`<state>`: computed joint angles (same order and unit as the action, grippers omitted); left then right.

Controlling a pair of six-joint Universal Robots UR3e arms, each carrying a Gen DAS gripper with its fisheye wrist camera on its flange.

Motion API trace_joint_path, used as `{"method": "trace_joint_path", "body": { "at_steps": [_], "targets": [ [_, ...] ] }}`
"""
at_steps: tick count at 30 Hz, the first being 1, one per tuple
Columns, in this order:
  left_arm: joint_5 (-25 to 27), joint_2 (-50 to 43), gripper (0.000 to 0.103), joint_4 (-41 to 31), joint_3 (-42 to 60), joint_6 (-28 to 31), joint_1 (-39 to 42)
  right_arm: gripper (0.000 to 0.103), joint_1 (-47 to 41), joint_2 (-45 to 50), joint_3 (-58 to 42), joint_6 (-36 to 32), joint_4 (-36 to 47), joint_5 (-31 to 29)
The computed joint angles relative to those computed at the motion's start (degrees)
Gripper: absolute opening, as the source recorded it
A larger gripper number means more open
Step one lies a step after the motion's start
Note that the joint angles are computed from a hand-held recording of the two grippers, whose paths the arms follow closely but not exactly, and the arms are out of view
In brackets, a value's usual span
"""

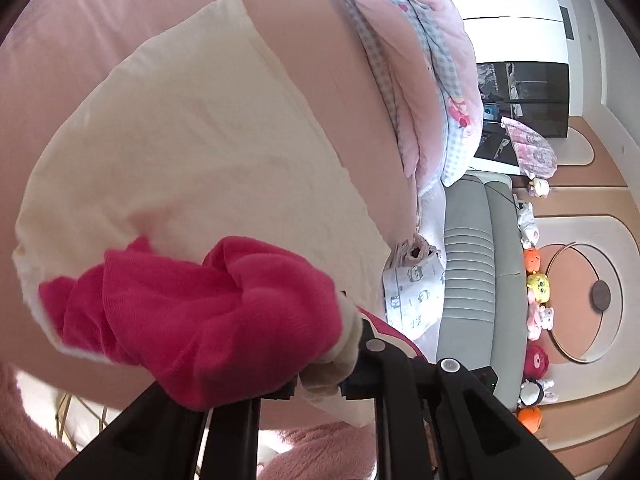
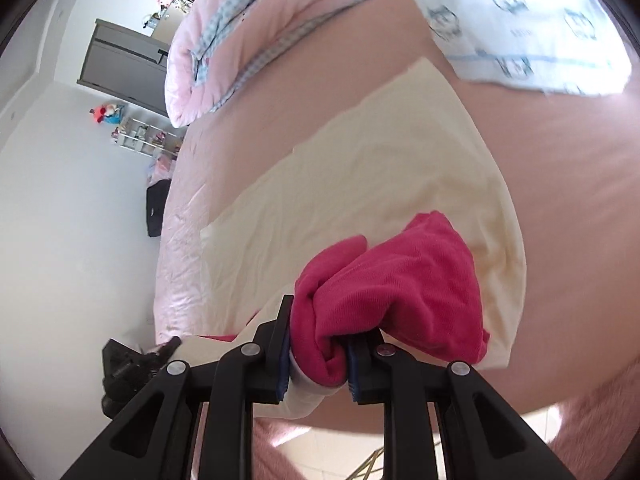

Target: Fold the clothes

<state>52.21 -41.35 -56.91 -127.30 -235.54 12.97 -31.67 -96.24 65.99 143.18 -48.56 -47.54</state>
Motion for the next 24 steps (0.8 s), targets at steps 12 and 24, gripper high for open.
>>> {"method": "trace_joint_path", "body": {
  "at_steps": [12,24],
  "targets": [
    [-7.3,-18.2,0.065,19.0,-2.7,6.7,10.4,0.04,9.0,27.5,-18.3,18.9,-5.2,7.2],
    [29.2,-18.5,0.065,11.6,2.3,41.1,-8.6,0.041,9.1,-2.3,0.0,-9.8,-25.6,-14.1]
  ]
}}
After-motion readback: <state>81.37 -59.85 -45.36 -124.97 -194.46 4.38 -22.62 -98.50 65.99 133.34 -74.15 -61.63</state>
